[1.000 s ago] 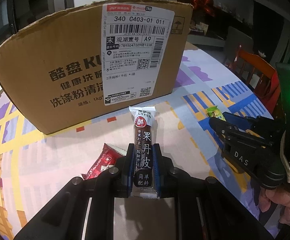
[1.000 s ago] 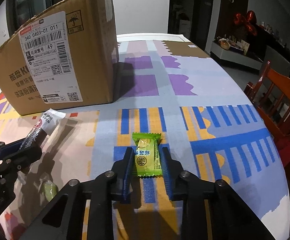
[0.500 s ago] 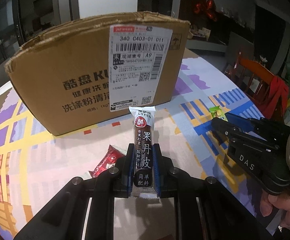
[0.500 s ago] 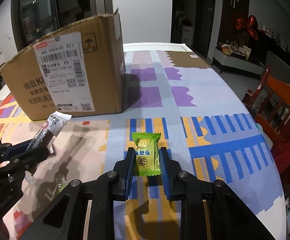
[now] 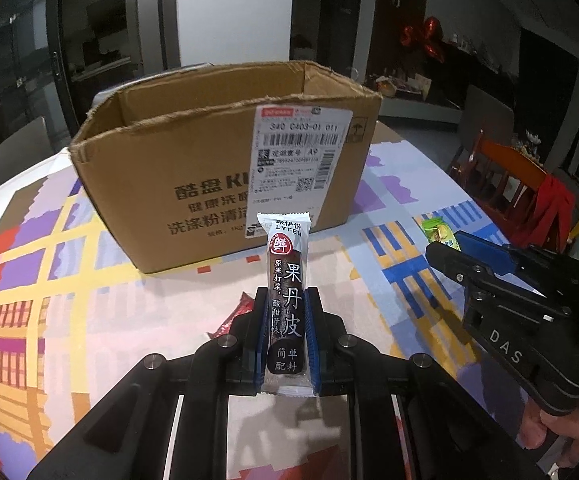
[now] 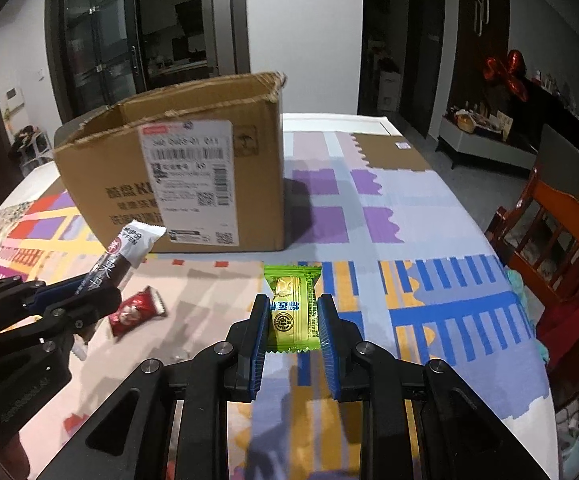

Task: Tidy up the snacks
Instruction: 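Lift both held snacks and carry them over the cardboard box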

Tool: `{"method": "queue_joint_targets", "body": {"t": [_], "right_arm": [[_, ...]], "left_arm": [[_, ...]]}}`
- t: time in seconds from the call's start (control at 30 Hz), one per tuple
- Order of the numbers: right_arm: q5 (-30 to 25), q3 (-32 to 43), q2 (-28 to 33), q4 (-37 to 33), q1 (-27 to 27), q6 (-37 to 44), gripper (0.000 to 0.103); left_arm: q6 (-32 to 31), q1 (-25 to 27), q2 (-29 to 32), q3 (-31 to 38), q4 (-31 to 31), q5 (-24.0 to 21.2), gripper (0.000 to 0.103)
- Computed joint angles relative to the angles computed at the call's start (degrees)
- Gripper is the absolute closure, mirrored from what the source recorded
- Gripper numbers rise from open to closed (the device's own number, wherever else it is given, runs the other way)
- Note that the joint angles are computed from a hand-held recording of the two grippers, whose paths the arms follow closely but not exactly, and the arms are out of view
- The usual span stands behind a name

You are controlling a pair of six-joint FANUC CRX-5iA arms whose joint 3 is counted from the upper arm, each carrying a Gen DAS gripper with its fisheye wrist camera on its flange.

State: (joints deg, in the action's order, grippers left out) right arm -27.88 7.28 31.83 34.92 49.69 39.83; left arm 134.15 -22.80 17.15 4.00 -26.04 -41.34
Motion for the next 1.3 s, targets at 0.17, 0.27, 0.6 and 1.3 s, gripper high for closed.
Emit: {"method": "queue_joint_targets", "body": {"t": [0.17, 0.27, 0.6, 1.3], "right_arm": [[0.75, -0.59, -1.04, 1.13, 0.28, -0.45, 0.077], [1.15, -0.62, -1.55, 1.38, 0.41, -0.26, 0.078], [2.26, -0.16, -2.74, 3.13, 0.63, -0.10, 0.077], [2.29, 6.87, -1.03, 2.01, 0.40, 3.85, 0.078]], "left_arm": [[2.10, -0.67, -1.01, 0.27, -1.88, -1.45, 0.085], [3.41, -0.98, -1.68, 0.58, -2.77, -2.59, 0.085], [7.34, -2.30, -3.44, 2.29, -6.48, -6.04, 0.085], [11.88, -2.83, -4.73, 6.47, -12.62, -10.95, 0.085]]}}
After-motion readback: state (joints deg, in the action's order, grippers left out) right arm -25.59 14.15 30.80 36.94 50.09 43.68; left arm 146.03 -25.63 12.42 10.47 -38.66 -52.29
